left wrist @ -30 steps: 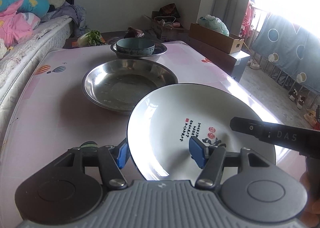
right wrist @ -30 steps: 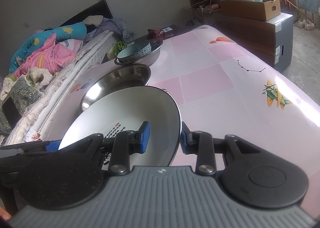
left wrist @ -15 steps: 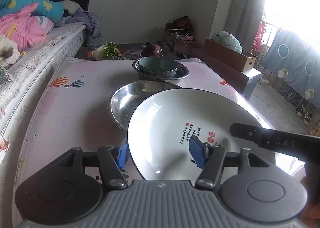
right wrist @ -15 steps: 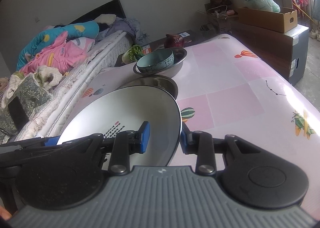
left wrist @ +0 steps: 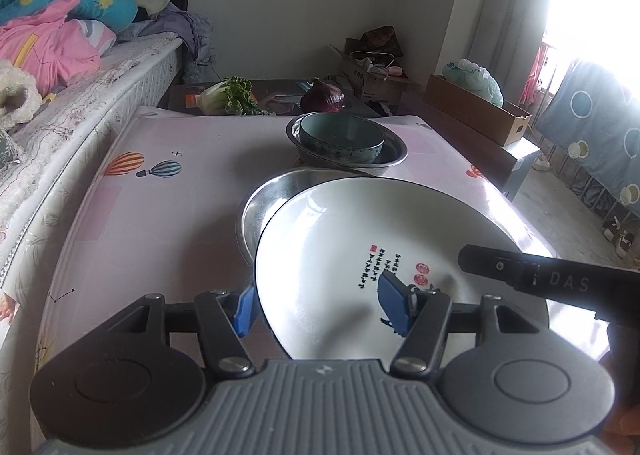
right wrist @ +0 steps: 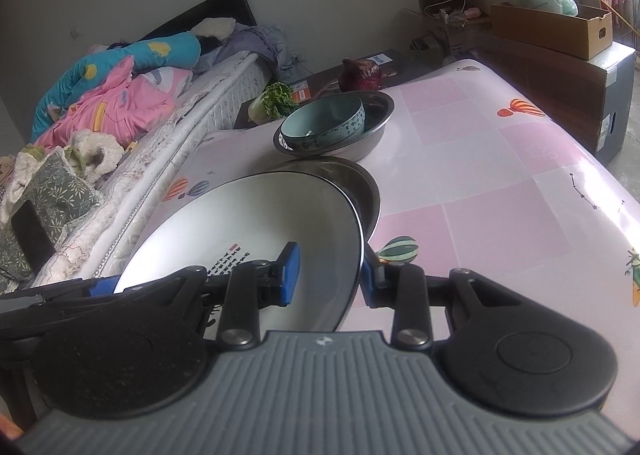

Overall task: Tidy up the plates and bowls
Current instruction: 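Carry the white plate with both tools toward the nested bowls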

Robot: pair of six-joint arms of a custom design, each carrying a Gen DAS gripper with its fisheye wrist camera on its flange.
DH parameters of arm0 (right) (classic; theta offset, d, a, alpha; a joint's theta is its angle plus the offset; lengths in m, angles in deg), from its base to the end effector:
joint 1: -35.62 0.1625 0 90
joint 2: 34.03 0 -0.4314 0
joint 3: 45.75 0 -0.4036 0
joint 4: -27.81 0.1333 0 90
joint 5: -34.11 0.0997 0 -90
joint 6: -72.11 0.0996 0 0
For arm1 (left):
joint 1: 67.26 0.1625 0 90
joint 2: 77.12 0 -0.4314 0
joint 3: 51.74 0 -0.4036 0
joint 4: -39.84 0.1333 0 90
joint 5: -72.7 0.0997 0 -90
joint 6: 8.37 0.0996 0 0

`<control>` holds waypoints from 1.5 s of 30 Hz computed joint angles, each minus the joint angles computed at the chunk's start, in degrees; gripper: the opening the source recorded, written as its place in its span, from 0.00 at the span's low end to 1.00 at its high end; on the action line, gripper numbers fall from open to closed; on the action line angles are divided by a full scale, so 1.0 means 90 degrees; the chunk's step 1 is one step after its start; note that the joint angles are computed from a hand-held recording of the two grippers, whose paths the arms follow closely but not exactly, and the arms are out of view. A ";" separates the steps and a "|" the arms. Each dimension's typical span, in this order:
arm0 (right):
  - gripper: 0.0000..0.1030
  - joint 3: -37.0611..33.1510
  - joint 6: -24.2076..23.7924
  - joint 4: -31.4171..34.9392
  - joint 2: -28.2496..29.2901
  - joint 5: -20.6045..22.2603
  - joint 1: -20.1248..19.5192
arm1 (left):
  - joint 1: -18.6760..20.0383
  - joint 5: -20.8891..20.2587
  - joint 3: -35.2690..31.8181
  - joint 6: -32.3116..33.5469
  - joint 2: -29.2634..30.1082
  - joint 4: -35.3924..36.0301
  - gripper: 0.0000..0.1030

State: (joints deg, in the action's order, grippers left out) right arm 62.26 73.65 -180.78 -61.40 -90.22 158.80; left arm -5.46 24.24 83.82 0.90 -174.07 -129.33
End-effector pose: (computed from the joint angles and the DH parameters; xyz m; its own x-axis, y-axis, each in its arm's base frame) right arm 0.3808 -0.4415 -0.0409 -0.8922 -0.1439 0.4280 -0.4077 0.6641 -0.6267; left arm -0.0074 -0.4356 0.3471 -0.7943 0.0819 -0.6020 0.4934 0.6650 -0.5606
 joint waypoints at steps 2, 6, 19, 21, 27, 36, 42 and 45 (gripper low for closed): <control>0.30 -0.0045 0.0058 0.0098 0.0020 0.0030 -0.0064 | 0.0076 -0.0012 -0.0100 0.0000 0.0123 0.0054 0.60; 0.30 -0.0128 0.0153 0.0260 0.0047 0.0040 -0.0172 | 0.0210 -0.0094 -0.0278 -0.0052 0.0317 0.0207 0.60; 0.30 -0.0655 0.0240 0.0988 0.0165 0.0143 -0.0429 | 0.0462 -0.0066 -0.0758 -0.0122 0.0787 0.0518 0.60; 0.30 -0.0783 0.0274 0.1126 0.0193 0.0190 -0.0465 | 0.0476 -0.0007 -0.0835 -0.0100 0.0852 0.0537 0.59; 0.31 -0.1084 0.0180 0.1265 0.0278 0.0168 -0.0547 | 0.0556 -0.0021 -0.1029 -0.0052 0.0982 0.0594 0.58; 0.31 -0.1351 0.0022 0.1239 0.0417 0.0125 -0.0612 | 0.0511 -0.0066 -0.0971 0.0361 0.0997 0.0120 0.58; 0.31 -0.1253 -0.0010 0.0955 0.0404 0.0295 -0.0637 | 0.0517 -0.0077 -0.0910 0.0402 0.0979 -0.0161 0.60; 0.31 -0.1246 -0.0012 0.0870 0.0395 0.0320 -0.0646 | 0.0470 0.0064 -0.0880 0.0553 0.1014 -0.0487 0.62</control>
State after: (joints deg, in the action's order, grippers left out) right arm 51.04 73.53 -172.95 -57.84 -87.34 152.98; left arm -1.23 24.82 75.90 5.87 -164.94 -133.72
